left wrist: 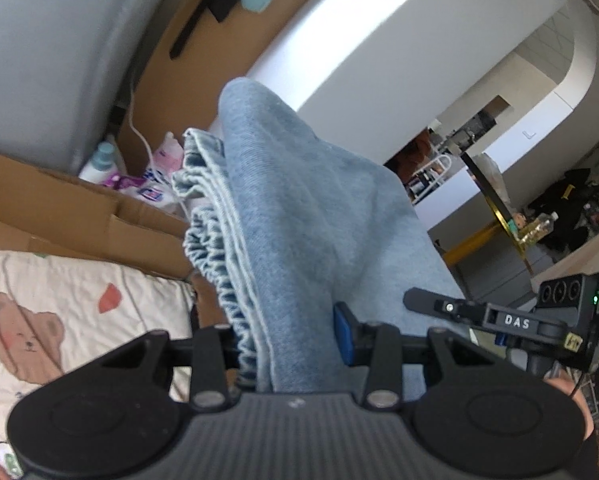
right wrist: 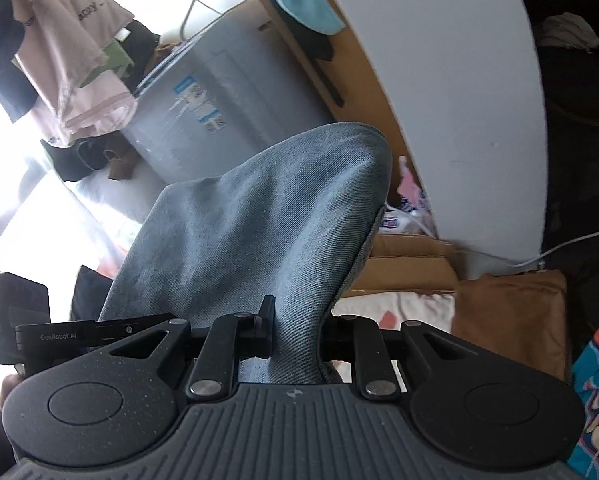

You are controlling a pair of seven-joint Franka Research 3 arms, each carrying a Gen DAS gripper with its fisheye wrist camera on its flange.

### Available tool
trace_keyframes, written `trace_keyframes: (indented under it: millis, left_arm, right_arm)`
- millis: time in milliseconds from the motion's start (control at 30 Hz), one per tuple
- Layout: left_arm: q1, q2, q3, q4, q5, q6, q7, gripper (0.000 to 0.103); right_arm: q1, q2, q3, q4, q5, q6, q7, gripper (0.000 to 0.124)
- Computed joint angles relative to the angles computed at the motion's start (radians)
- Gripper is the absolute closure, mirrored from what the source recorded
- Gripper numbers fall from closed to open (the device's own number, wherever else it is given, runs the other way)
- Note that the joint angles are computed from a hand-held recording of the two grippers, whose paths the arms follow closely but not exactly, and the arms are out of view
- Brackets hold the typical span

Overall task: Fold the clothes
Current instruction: 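Carry the lifted denim stack with both tools toward the clothes pile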

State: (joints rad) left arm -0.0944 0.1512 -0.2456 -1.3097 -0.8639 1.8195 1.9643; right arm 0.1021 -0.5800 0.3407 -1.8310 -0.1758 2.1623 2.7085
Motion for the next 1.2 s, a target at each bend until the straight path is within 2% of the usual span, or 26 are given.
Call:
trace_keyframes:
  millis: [400,600,933,1200]
  left_arm:
    - [-0.065,0.061,-0.053,-0.07,-0.041,0.084,0.06,0.062]
    - [-0.089,0.103,-0.084,-0.09,-0.036,0.14,0.102,0.062]
    - [-0.108,0.21,-0.137,-0.111,-0.055,0.224,0.18,0.062]
    - [-0.115,0.298,-0.172,-0.129,-0.053,0.293,0.213,0.062]
  right_arm:
    - [-0.036,-0.191,-0.052,-0.266,0.035,0.032,-0.036,0.104]
    - [-0.064,-0.262,-0.072,-0.396,0.063,0.078,-0.078,0.105]
    - [-0.12,-0.331,-0.086,-0.582,0.081,0.162,-0.127,0.104]
    - [-0.146,-0.31,-0.09,-0.686,0.075,0.224,-0.173,0.104]
